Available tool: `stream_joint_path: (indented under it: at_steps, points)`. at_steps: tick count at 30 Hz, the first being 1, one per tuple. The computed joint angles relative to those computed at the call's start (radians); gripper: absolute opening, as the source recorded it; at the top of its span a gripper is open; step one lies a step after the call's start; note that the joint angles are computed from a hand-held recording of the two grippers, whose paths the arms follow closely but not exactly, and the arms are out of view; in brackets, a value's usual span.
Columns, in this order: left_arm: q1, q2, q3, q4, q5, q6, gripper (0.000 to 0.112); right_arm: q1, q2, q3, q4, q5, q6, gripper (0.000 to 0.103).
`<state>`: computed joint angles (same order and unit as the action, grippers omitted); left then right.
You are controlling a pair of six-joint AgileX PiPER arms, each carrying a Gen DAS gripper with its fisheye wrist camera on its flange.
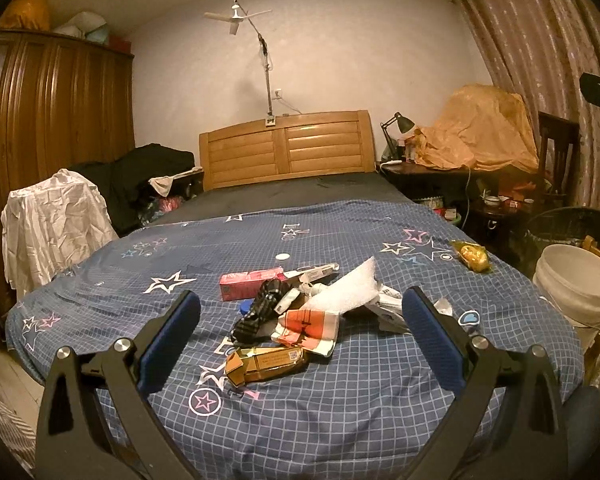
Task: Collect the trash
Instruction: 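Move both tools toward the trash pile on the bedspread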
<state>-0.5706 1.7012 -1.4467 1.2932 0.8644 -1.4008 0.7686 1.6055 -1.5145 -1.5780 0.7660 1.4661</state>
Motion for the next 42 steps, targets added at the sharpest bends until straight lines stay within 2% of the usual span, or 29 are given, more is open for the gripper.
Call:
stream_joint_path:
  at_steps: [11, 15, 23, 29, 30, 34, 38, 42]
  points:
    - [0.000, 0.001, 0.001, -0.003, 0.002, 0.005, 0.098, 0.007, 0.005, -0.015, 0.009, 0.002, -0.013, 0.098]
    - [0.002, 0.008, -0.005, -0.007, 0.019, 0.012, 0.098, -0.034, -0.002, 0.014, 0.043, -0.053, 0.003, 0.098]
    - [0.018, 0.007, -0.015, -0.026, 0.074, 0.025, 0.098, -0.175, -0.011, 0.118, 0.380, -0.292, -0.039, 0.098]
    - [0.020, -0.023, 0.014, -0.021, 0.077, 0.012, 0.098, -0.245, 0.047, 0.157, 0.732, -0.399, -0.240, 0.098]
    - [0.020, -0.025, 0.016, -0.021, 0.079, 0.011, 0.098, -0.245, 0.055, 0.174, 0.743, -0.412, -0.229, 0.098]
    - [0.026, -0.032, 0.021, -0.026, 0.083, 0.009, 0.098, -0.222, 0.075, 0.203, 0.613, -0.408, -0.087, 0.098]
    - [0.034, -0.031, 0.023, -0.036, 0.077, 0.009, 0.098, -0.234, 0.066, 0.255, 0.448, -0.494, 0.098, 0.098]
    - [0.040, -0.025, 0.027, -0.048, 0.072, 0.019, 0.098, -0.259, 0.047, 0.270, 0.611, -0.569, -0.043, 0.098]
